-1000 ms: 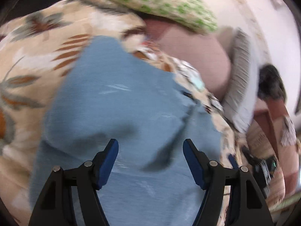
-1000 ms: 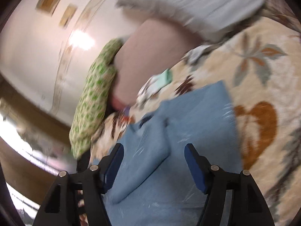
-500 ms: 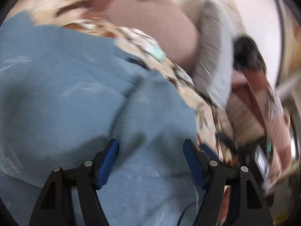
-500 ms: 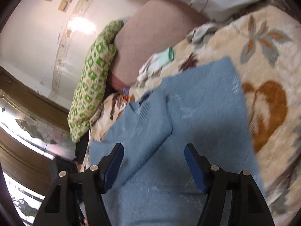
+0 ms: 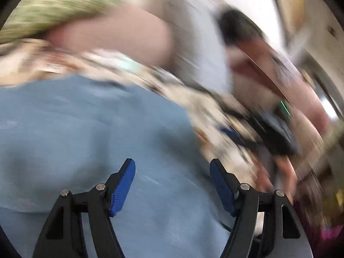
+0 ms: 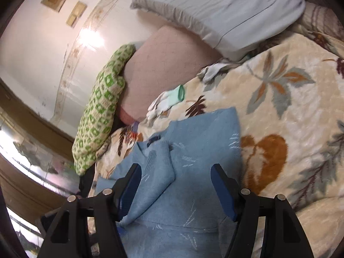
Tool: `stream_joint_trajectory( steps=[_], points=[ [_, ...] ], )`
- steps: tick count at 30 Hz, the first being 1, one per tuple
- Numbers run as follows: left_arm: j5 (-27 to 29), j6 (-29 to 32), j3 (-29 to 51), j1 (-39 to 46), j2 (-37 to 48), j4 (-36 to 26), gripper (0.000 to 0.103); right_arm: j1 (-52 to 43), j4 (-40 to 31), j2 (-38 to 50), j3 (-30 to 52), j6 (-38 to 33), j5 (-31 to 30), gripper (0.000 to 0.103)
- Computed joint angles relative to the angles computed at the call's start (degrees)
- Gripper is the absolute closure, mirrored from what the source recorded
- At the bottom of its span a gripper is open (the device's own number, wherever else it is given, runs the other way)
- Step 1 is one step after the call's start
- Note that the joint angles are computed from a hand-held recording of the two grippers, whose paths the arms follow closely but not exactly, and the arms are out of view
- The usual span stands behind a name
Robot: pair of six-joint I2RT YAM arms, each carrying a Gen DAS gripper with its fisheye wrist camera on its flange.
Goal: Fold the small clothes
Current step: 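Fold the held sleeve across the sweater body and open the left tool, then grasp the ribbed sweater hem with the right tool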
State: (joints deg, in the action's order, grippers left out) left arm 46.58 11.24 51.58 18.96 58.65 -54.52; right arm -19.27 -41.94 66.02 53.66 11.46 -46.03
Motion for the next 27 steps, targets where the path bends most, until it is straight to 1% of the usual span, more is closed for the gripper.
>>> stream_joint_trajectory(
  steps=[2,3,5,7,8,12,15,16,18,19,22,23,24,25,27],
  points=[
    [-2.54,-4.01,1.39,4.07,5.05,1.82,0.03,-0.59,0.82,0.35,-0.81,1.42,-2.04,0.033],
    [-2.38,-5.75,1.19,5.04,7.08,2.8,0.03,-0.14,1.08,0.44,-1.31,1.99,-2.57,0.033],
    [-2.22,-10.33,0.62,4.88,10.99,5.02,0.03,1.46,1.02,0.09,-1.84,1.85,-1.47,0.033],
    [-1.15,-13.73,-0.74,1.99,12.85,8.16,0.03,3.38,0.99,-0.32,-2.34,1.39,-0.18,0.033],
    [-0.78,-14.46,-1.56,-0.24,12.94,9.65,0.03,3.9,1.27,-0.57,-2.66,1.64,-0.09,0.033],
    [-3.03,-18.32,-6.32,-7.89,10.46,14.77,0.03,4.3,2.36,-1.22,-3.67,2.51,-0.78,0.033],
    [-4.16,-16.33,-7.41,-13.0,6.01,13.79,0.028,2.81,1.64,-1.41,-3.41,1.73,-1.33,0.033],
    [-4.57,-15.83,-7.3,-14.53,4.89,13.35,0.025,1.95,1.55,-1.24,-3.22,1.65,-1.78,0.033],
    [-4.54,-13.38,-7.54,-17.24,2.48,11.9,0.023,-0.4,0.92,-0.64,-2.58,1.1,-3.28,0.033],
    [-4.14,-11.95,-7.4,-17.62,1.97,10.74,0.023,-1.16,0.49,-0.25,-2.08,0.84,-3.63,0.033],
    [-4.01,-11.94,-7.41,-21.85,1.79,11.04,0.023,-3.62,-0.75,0.52,-1.02,-0.12,-4.6,0.033],
    [-1.31,-10.64,-7.14,-22.88,2.6,9.94,0.023,-4.55,-1.32,0.74,-0.62,-0.7,-5.11,0.033],
    [-0.14,-9.99,-6.7,-23.65,3.33,9.19,0.023,-5.12,-1.74,0.86,-0.3,-1.11,-5.36,0.033],
    [-0.78,-9.27,-6.0,-24.99,3.54,8.19,0.023,-5.91,-2.64,1.14,0.29,-2.03,-5.61,0.033],
    [-2.8,-6.37,-5.07,-24.54,2.06,5.87,0.023,-6.81,-5.33,2.4,2.01,-4.6,-5.5,0.033]
  ],
)
